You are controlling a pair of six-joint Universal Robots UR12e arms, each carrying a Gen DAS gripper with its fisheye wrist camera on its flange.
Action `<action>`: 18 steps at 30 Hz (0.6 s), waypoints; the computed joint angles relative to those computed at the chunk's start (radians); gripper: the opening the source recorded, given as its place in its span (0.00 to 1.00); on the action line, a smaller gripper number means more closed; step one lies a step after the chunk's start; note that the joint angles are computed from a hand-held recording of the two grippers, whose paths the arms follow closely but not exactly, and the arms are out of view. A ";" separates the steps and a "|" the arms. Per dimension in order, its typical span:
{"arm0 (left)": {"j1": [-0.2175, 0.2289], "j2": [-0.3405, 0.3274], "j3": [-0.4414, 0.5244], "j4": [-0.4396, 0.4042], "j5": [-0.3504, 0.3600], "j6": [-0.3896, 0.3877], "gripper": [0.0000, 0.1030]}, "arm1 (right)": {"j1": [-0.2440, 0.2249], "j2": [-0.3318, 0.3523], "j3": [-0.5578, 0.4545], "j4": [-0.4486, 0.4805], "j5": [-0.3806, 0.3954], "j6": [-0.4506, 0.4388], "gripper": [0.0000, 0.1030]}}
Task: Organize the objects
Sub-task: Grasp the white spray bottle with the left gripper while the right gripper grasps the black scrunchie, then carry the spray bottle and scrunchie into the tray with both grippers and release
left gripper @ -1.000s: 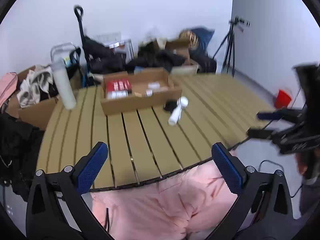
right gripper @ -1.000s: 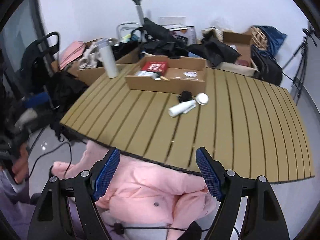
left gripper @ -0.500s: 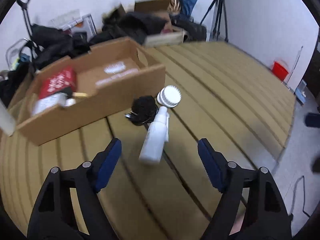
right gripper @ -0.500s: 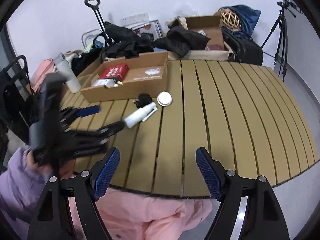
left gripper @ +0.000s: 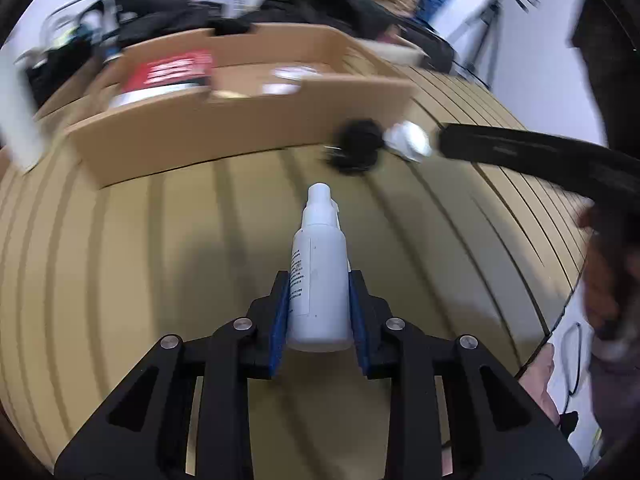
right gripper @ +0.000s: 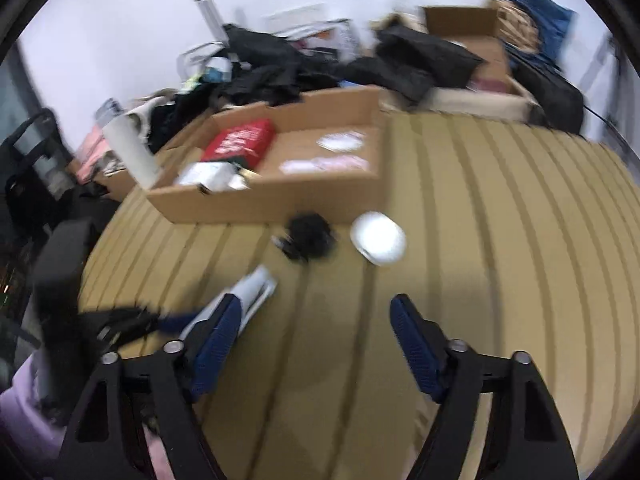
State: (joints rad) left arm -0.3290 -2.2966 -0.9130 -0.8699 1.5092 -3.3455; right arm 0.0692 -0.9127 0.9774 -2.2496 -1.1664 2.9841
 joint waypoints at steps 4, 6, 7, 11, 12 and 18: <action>0.026 0.034 -0.056 0.040 -0.016 -0.067 0.24 | 0.048 0.111 -0.157 0.050 -0.138 0.002 0.50; 0.024 0.041 -0.062 0.028 0.033 -0.067 0.24 | 0.053 0.144 -0.200 0.077 -0.140 0.036 0.33; 0.025 0.045 -0.064 0.025 0.034 -0.075 0.24 | 0.054 0.147 -0.202 0.074 -0.149 0.043 0.32; 0.030 0.068 -0.079 0.036 0.042 -0.076 0.24 | 0.047 0.094 -0.136 0.055 -0.135 0.035 0.29; 0.027 0.072 -0.078 0.036 0.054 -0.070 0.24 | 0.044 0.075 -0.113 0.044 -0.130 0.030 0.29; -0.001 0.141 -0.148 0.085 0.128 -0.073 0.24 | 0.016 -0.135 0.152 -0.077 -0.136 0.033 0.29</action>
